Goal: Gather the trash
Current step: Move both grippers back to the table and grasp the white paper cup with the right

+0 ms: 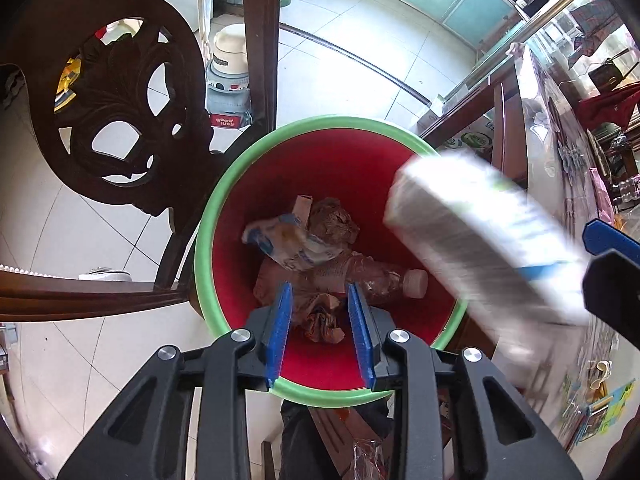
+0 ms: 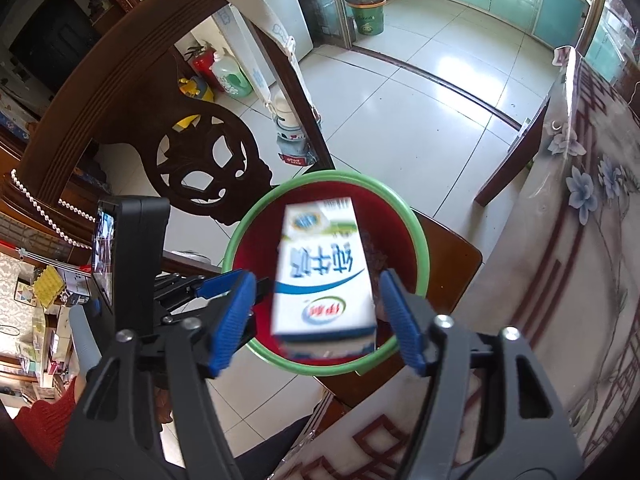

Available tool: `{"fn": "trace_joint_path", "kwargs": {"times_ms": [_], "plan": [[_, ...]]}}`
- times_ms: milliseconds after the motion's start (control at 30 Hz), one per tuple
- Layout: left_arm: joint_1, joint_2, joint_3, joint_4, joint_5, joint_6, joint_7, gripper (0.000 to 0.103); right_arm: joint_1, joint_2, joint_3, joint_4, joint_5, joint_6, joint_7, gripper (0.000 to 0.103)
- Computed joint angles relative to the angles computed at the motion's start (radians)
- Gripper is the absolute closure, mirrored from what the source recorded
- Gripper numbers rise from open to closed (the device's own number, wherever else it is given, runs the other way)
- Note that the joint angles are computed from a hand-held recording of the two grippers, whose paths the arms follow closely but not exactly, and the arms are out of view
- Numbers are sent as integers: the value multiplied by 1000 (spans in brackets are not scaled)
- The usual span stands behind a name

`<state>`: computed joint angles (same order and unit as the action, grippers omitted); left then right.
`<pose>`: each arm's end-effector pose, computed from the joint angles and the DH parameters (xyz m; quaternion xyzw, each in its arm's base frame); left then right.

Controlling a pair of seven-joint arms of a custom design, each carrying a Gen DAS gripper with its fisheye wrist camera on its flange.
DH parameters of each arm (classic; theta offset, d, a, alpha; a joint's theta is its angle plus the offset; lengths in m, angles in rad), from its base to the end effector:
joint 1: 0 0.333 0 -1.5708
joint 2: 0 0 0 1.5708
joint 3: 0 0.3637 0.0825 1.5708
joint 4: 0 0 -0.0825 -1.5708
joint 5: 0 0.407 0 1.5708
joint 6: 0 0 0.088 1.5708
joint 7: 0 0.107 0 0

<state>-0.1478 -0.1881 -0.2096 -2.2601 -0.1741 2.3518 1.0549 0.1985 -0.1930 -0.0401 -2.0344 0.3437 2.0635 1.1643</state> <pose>0.4889 -0.1902 0.5018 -0.7849 0.6020 -0.1468 0.0001 0.5265 0.1004 0.5945 -0.8267 0.5276 0.0139 0.1951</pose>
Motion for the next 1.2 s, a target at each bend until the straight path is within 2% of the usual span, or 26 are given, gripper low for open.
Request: {"fn": "trace_joint_path", "kwargs": {"times_ms": [167,333,467,533,767,833,967,1033,1200], "plan": [[0,-14,0,1,3,1,1,76,-5,-24,-4,-7,-13,-14,-2,38],[-1,-50,-10,3,18,19,-8,76,-17,-83,-30,-36,-9,-41,-2,34],[-15,-70,-20,14,23,25,19,76,-48,-157,-49,-82,-52,-23,41,33],[-26,-72,-24,23,14,26,39,76,-63,-186,-61,-100,-77,-17,67,30],[-76,-56,-40,79,-38,39,110,76,-133,-277,-107,-162,-172,-8,175,30],[-89,-49,-47,97,-42,46,127,67,-157,-299,-123,-180,-196,-10,208,30],[-117,-23,-64,144,-44,50,154,61,-208,-328,-151,-211,-238,-29,277,30],[-131,-3,-74,171,-40,52,160,54,-247,-347,-168,-228,-268,-39,317,30],[-169,59,-101,246,-5,43,150,54,-343,-379,-212,-250,-354,-36,388,24]]}}
